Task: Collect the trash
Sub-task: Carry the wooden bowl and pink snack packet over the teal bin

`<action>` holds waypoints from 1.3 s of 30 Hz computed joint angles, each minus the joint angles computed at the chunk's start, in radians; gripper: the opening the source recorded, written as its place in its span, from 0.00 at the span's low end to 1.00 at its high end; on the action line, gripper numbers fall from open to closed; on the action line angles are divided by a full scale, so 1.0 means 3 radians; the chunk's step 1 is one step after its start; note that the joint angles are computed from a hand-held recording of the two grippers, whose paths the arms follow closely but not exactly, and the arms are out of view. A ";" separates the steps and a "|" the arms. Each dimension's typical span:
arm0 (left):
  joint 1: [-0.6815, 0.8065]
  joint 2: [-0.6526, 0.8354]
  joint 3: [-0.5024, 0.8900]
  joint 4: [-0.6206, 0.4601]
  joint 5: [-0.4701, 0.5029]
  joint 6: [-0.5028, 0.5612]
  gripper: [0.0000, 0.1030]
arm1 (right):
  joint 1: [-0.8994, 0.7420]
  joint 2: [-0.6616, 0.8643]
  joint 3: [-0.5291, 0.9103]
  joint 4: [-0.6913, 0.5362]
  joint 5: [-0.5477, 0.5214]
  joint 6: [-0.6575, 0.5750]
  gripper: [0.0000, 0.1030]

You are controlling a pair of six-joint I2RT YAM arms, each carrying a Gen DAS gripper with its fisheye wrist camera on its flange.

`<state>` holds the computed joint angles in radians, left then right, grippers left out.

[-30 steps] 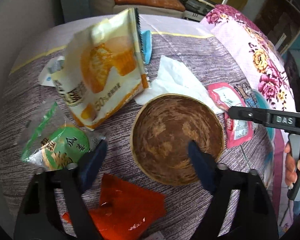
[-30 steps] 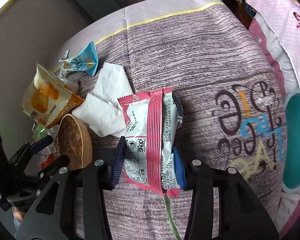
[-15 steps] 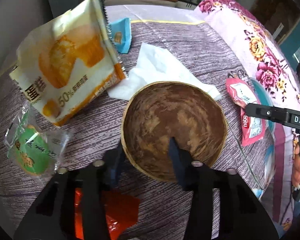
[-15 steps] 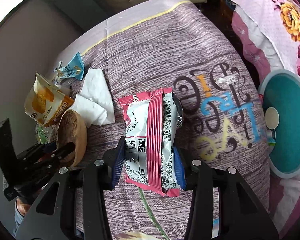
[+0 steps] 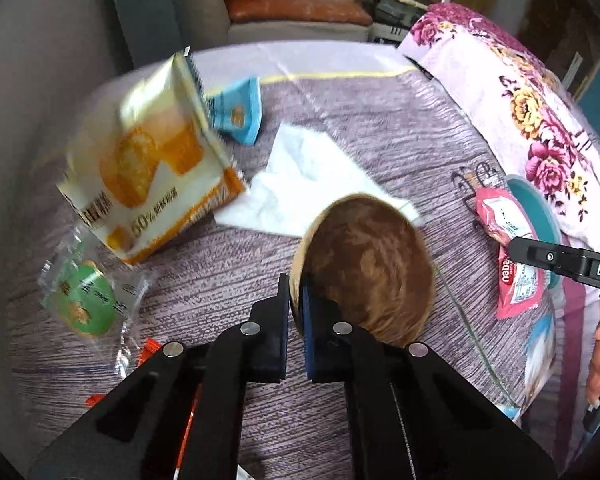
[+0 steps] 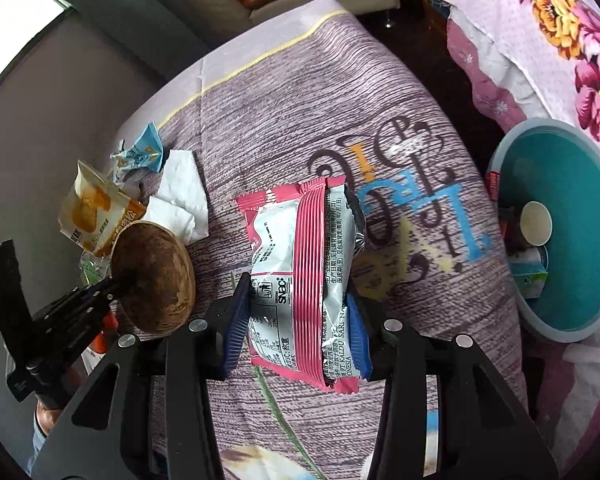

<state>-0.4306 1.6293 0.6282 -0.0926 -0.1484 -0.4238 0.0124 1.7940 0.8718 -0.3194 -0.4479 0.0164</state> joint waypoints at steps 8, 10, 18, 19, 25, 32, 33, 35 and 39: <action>-0.0322 -0.0098 0.0212 -0.0308 -0.0253 -0.0114 0.06 | -0.0257 -0.0163 -0.0130 0.0013 -0.0190 -0.0105 0.40; -0.0407 -0.0082 0.0294 -0.0372 -0.0314 -0.0156 0.06 | -0.0354 -0.0203 -0.0157 0.0010 -0.0248 -0.0140 0.40; -0.0755 0.0083 0.0696 -0.0619 -0.0479 -0.0226 0.06 | -0.0686 -0.0300 -0.0217 -0.0017 -0.0418 -0.0272 0.40; -0.0800 0.0125 0.0770 -0.0653 -0.0492 -0.0228 0.06 | -0.0737 -0.0308 -0.0218 -0.0026 -0.0441 -0.0296 0.40; -0.1017 0.0404 0.1196 -0.0805 -0.0525 -0.0204 0.06 | -0.1145 -0.0267 -0.0159 -0.0117 -0.0630 -0.0485 0.40; -0.1234 0.0841 0.1786 -0.0948 -0.0481 -0.0170 0.06 | -0.1589 -0.0142 0.0012 -0.0192 -0.0787 -0.0630 0.40; -0.1266 0.0925 0.1909 -0.0983 -0.0475 -0.0151 0.06 | -0.1677 -0.0148 0.0031 -0.0171 -0.0782 -0.0644 0.40; -0.1317 0.1085 0.2149 -0.1048 -0.0462 -0.0107 0.06 | -0.1807 -0.0158 0.0058 -0.0144 -0.0784 -0.0662 0.40; -0.1403 0.1462 0.2700 -0.1190 -0.0401 -0.0027 0.06 | -0.2045 -0.0108 0.0149 -0.0100 -0.0753 -0.0680 0.40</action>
